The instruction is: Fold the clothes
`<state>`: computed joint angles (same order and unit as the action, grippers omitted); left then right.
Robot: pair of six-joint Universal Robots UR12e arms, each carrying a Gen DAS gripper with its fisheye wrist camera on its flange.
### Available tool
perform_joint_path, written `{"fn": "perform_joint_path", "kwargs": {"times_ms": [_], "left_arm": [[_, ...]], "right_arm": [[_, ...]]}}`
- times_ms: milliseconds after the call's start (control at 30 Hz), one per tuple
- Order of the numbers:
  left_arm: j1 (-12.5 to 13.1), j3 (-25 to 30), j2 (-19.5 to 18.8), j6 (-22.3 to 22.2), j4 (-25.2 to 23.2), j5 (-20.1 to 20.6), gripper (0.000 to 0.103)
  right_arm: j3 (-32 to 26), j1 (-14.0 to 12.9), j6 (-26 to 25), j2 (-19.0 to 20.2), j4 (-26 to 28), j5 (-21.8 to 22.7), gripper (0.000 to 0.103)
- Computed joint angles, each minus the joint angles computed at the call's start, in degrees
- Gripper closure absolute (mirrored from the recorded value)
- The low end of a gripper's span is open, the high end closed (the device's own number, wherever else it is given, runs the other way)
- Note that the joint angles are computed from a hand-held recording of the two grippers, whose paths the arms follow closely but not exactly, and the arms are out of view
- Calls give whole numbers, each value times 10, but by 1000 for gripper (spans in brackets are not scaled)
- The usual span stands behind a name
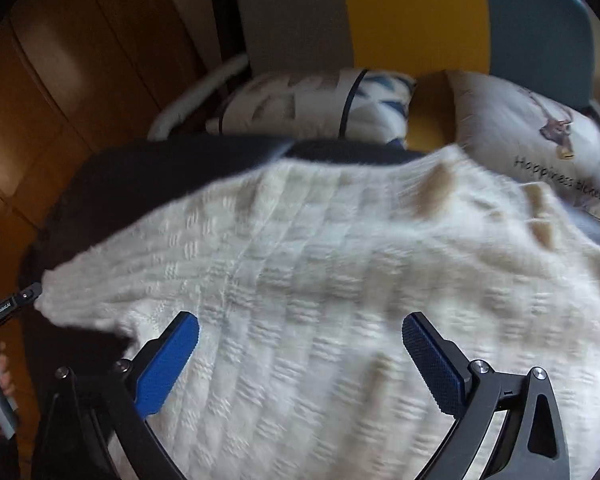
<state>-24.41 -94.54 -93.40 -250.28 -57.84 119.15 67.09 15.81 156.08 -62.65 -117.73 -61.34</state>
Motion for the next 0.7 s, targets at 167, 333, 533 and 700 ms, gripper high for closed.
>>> {"fn": "perform_joint_path", "kwargs": {"times_ms": [167,333,533,700], "left_arm": [[15,57,-65,204,203,-174,81],[33,204,-188,306,256,-380,76],[31,413,-330,357,147,-474,75],[35,547,-413,395,14,-528,72]], "right_arm": [[-40,-56,24,13,29,66,0],[-89,-85,0,41,96,50,0],[-123,-102,-63,70,178,6,0],[-89,-116,-131,57,158,47,0]]}}
